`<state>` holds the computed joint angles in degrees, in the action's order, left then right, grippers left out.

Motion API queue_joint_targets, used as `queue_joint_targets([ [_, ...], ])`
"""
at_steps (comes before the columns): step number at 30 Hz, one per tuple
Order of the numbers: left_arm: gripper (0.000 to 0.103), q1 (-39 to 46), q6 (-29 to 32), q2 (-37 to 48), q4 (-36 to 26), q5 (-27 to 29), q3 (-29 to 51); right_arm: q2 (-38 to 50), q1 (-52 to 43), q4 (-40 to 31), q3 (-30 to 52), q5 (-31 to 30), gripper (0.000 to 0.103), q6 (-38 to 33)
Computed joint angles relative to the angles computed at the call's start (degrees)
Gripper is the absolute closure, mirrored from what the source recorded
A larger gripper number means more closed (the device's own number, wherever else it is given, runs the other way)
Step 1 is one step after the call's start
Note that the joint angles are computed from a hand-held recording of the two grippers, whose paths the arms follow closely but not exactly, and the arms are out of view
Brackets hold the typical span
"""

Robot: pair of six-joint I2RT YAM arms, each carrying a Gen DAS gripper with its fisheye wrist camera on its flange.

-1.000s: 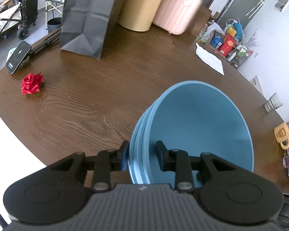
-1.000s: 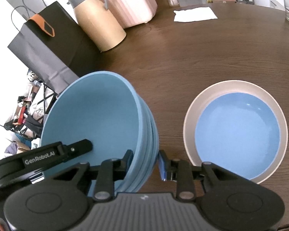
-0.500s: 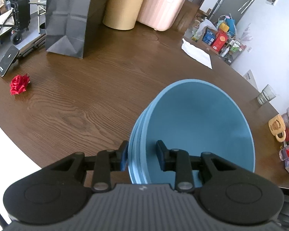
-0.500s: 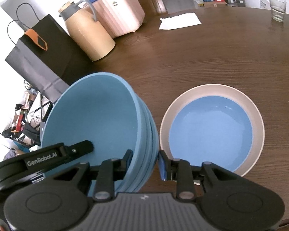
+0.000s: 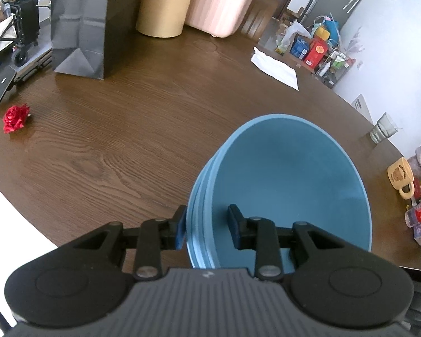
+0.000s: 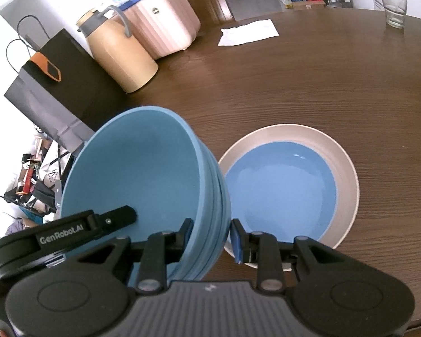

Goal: Organize plates and bowls
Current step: 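Lower the bowl stack onto the light-blue plate with both grippers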

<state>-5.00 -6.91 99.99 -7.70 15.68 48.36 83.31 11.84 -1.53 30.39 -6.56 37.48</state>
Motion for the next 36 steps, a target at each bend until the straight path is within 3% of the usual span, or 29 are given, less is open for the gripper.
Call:
queue_joint_targets([
  [20, 0.072, -9.9, -6.2, 6.9, 1.5, -4.3, 4.2, 5.7, -14.3, 2.6, -0.8, -7.5, 0.075, -10.0],
  [36, 0.072, -14.1, -8.9, 11.7, 1.1, -6.9, 7.6, 11.7, -19.8, 3.5, 1.2, -10.5, 0.075, -15.6],
])
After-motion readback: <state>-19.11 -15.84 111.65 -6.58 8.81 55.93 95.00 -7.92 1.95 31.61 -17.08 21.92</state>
